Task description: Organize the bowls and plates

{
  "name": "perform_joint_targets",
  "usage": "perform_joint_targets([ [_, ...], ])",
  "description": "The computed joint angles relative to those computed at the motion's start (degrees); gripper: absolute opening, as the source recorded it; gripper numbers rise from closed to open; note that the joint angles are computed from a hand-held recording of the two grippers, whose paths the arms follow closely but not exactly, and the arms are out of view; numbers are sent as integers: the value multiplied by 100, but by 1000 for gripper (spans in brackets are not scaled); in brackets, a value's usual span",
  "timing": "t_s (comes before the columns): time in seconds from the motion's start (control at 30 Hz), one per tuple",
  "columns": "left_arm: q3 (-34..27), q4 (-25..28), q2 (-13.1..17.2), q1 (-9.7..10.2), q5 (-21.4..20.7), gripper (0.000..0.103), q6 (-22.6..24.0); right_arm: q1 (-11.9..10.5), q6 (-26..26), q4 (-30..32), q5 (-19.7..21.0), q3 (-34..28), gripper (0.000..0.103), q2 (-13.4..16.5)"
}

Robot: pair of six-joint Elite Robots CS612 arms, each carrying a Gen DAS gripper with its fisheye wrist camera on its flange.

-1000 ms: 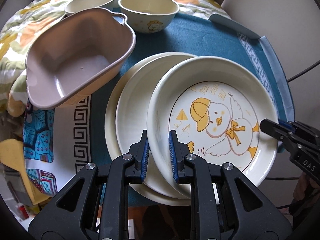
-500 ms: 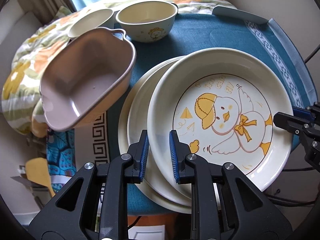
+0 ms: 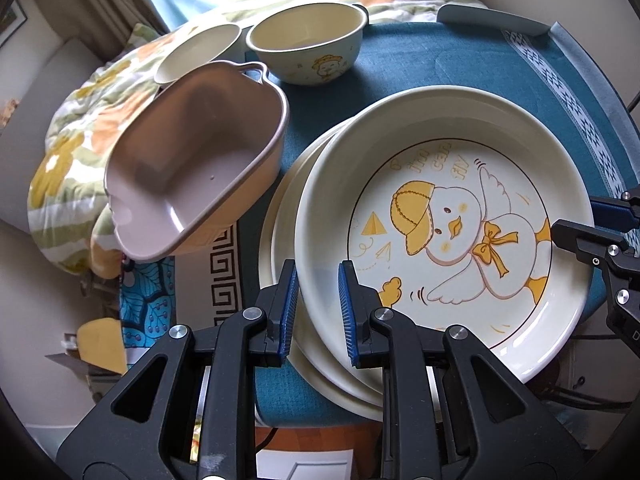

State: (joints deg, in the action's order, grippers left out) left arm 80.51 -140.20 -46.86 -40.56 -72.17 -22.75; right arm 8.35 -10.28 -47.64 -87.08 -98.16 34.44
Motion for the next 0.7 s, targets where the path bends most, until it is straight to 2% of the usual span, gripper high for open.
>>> perform_joint_targets([
  [0.33,-6,220,8,-158,661,17,125,50,-35,70,-160,55,20,-36],
  [0.47,34,237,3,-245,1070,17,301,75,-48,143,-188,116,21,-57],
  [0.7,53,229,-10,-212,1053,17,249,137,-79,97,-359,137,21,-42],
])
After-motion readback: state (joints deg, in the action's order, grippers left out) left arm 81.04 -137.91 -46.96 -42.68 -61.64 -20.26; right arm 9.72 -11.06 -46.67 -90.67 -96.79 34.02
